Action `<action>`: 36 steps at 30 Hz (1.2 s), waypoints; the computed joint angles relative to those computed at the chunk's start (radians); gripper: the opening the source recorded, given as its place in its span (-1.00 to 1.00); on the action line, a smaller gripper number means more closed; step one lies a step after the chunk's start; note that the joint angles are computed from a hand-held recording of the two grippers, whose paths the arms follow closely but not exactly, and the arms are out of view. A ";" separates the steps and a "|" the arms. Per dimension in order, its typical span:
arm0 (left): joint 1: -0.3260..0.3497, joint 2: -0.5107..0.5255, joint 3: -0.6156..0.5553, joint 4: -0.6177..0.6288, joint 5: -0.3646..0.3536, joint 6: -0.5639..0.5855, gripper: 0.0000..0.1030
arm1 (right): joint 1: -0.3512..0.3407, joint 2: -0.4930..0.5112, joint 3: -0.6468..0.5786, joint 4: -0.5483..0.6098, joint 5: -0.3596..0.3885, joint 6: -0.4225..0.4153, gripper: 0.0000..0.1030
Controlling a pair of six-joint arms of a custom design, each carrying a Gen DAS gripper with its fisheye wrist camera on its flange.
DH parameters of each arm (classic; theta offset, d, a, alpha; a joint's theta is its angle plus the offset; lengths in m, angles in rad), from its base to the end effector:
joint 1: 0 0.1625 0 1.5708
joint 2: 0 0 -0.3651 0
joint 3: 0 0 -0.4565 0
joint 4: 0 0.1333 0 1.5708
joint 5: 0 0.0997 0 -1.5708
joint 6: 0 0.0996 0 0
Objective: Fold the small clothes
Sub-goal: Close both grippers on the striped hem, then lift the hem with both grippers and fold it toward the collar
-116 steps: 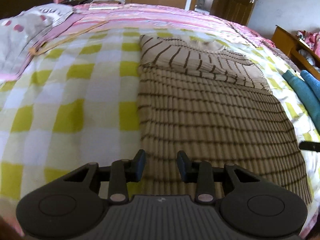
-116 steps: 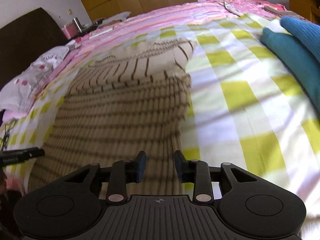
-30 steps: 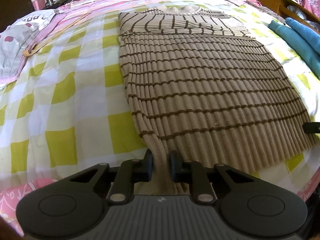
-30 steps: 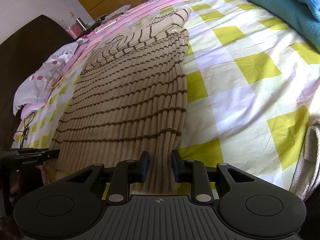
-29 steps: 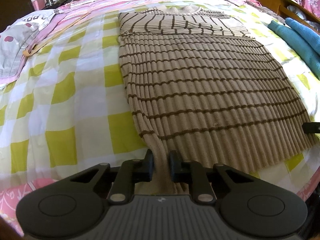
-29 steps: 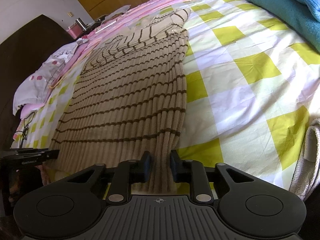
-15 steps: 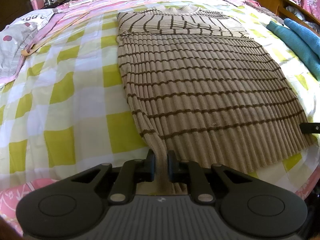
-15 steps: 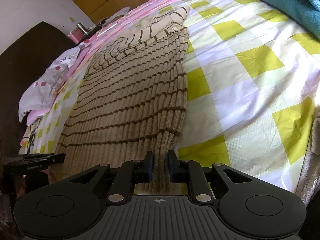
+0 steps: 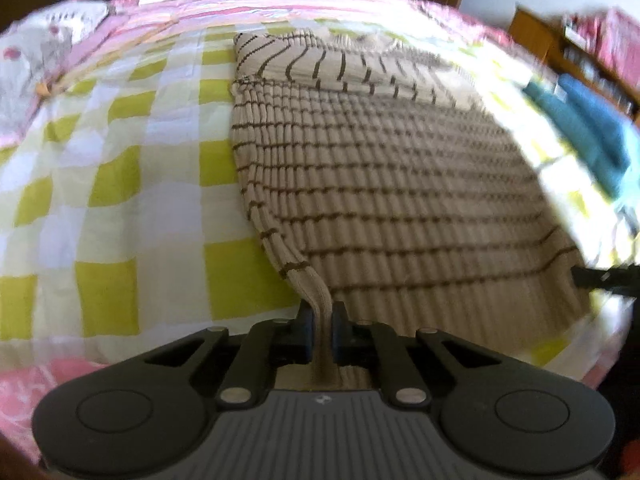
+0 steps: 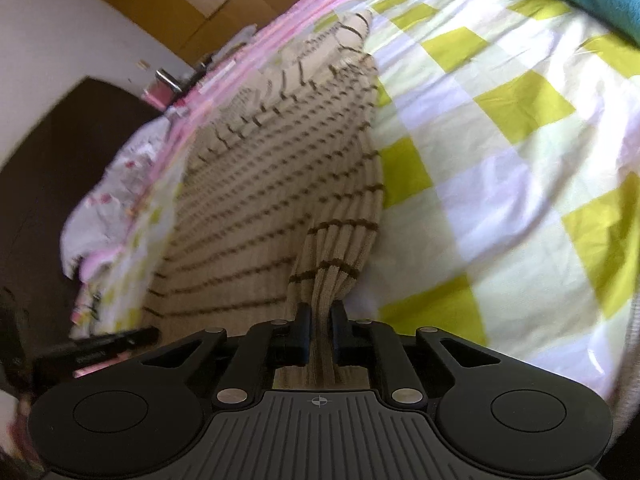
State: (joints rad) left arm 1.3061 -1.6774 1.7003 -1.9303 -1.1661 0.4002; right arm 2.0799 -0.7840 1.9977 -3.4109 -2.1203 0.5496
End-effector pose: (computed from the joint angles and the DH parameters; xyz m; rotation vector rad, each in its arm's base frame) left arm 0.0247 -0.5681 0.4616 0.7884 2.5704 -0.4182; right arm 0.3384 -0.4395 -0.0178 -0.3067 -2.7445 1.1602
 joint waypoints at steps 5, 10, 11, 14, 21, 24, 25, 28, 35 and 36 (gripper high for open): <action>0.047 0.065 -0.095 -0.004 -0.178 -0.098 -0.72 | -0.013 0.014 -0.033 -0.126 0.087 -0.032 -0.81; 0.068 0.125 -0.154 -0.089 -0.304 -0.144 -0.72 | -0.034 0.030 -0.086 -0.206 0.141 -0.050 -0.87; 0.068 0.137 -0.163 -0.110 -0.314 -0.144 -0.72 | -0.041 0.035 -0.098 -0.223 0.154 -0.051 -0.88; 0.072 0.179 -0.188 -0.165 -0.351 -0.151 -0.72 | -0.057 0.047 -0.132 -0.250 0.171 -0.065 -0.88; 0.082 0.275 -0.254 -0.264 -0.380 -0.185 -0.73 | -0.089 0.066 -0.204 -0.279 0.173 -0.107 -0.89; 0.081 0.312 -0.290 -0.303 -0.389 -0.191 -0.73 | -0.100 0.078 -0.248 -0.282 0.174 -0.142 -0.89; 0.082 0.326 -0.304 -0.314 -0.394 -0.193 -0.73 | -0.105 0.084 -0.266 -0.288 0.178 -0.154 -0.89; 0.084 0.371 -0.347 -0.353 -0.405 -0.202 -0.73 | -0.115 0.106 -0.318 -0.298 0.188 -0.183 -0.89; 0.080 0.484 -0.463 -0.403 -0.400 -0.198 -0.73 | -0.141 0.156 -0.444 -0.281 0.186 -0.261 -0.90; 0.078 0.506 -0.485 -0.410 -0.393 -0.192 -0.73 | -0.144 0.165 -0.466 -0.277 0.182 -0.271 -0.90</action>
